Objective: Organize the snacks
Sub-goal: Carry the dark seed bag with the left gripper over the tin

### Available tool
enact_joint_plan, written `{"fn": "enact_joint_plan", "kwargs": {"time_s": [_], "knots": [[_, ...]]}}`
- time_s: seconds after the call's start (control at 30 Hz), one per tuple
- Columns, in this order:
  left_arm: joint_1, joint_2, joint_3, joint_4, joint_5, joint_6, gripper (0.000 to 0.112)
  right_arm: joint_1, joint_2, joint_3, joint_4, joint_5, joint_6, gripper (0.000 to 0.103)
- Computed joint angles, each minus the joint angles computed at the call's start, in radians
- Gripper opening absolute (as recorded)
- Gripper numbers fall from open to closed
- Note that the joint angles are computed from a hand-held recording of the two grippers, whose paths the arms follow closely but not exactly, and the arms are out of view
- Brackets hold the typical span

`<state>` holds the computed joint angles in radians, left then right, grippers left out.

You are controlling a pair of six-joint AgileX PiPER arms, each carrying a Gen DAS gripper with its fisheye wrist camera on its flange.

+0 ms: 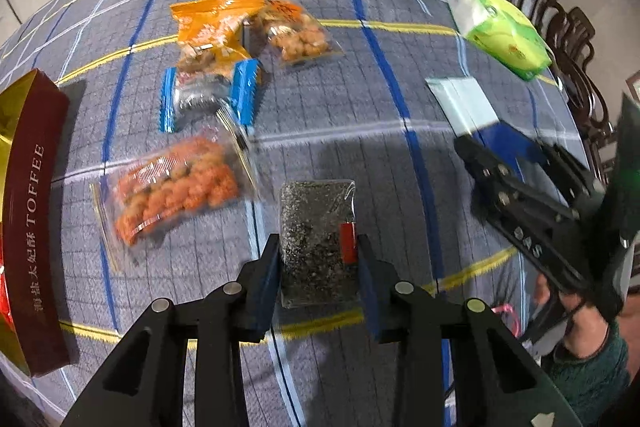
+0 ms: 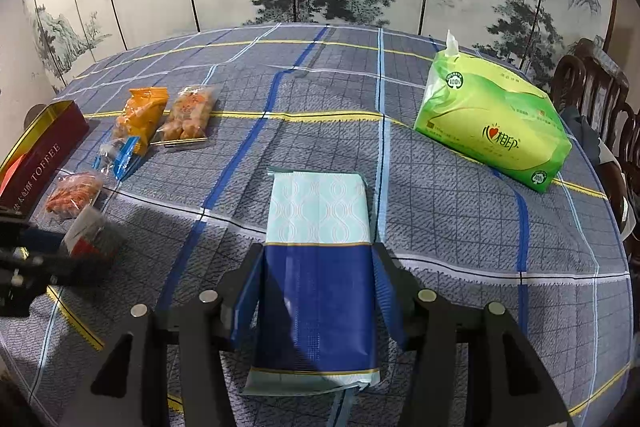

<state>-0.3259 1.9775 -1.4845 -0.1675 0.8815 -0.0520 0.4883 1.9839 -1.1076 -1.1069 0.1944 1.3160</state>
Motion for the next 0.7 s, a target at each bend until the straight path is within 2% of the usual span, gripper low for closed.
{"fn": "enact_joint_plan", "kwargs": {"time_s": [0.37,0.7], "knots": [[-0.003,-0.088,0.116,0.020,-0.029,0.043,0.032,0.005,0.002,-0.003,-0.004,0.008,0.004,0.054],[0.063,-0.200,0.212,0.029,-0.056,0.095,0.032,0.004,0.002,-0.003,-0.006,0.007,0.004,0.054]]}}
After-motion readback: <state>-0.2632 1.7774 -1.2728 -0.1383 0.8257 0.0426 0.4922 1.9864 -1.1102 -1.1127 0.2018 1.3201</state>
